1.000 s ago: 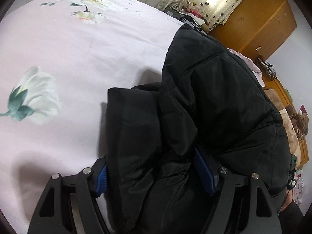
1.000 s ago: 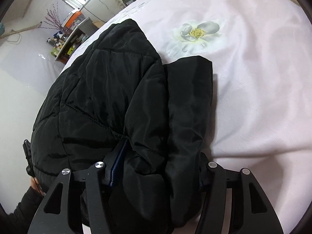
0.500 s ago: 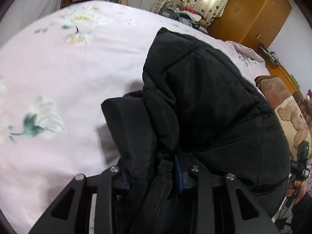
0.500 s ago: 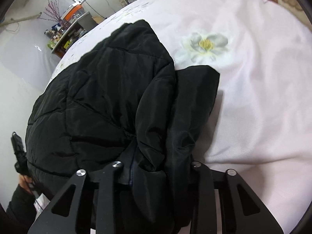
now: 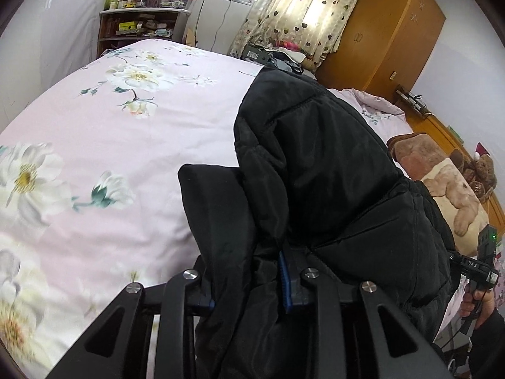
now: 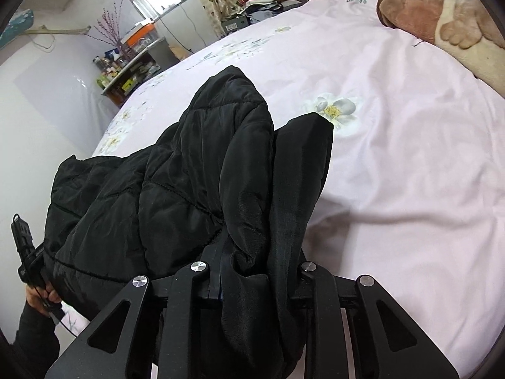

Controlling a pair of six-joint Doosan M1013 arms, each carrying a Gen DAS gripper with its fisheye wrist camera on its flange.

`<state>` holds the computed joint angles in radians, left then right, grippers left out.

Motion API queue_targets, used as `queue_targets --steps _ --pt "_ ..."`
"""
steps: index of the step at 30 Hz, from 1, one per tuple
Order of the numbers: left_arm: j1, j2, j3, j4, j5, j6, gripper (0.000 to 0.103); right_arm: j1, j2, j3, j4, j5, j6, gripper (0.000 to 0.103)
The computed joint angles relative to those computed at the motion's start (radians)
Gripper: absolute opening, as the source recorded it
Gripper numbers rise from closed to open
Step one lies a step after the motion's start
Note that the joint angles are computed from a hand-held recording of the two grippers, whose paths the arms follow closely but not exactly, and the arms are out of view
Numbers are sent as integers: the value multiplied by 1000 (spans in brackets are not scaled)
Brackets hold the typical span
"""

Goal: Fold large clothes

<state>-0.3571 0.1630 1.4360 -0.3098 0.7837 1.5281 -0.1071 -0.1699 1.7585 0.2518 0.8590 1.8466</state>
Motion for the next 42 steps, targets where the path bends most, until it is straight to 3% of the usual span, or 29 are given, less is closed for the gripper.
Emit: queue_targets --steps 10,16,25,35,40,42 --pt "6 -14 4 10 -4 -4 30 25 7 -17 -1 -5 -9 24" --pt "25 16 -50 12 -7 4 30 35 36 -51 4 -31 -38 24" --pt "41 124 -197 33 -2 -11 30 33 149 -172 0 -63 -68 24" --pt "23 263 -357 66 14 -28 30 -5 254 -256 16 -84 -104 24" --pt "13 319 -370 118 55 -79 33 -35 313 -264 46 -62 -108 27" --pt "21 322 -338 117 60 -120 37 -41 331 -258 48 -41 -95 32"
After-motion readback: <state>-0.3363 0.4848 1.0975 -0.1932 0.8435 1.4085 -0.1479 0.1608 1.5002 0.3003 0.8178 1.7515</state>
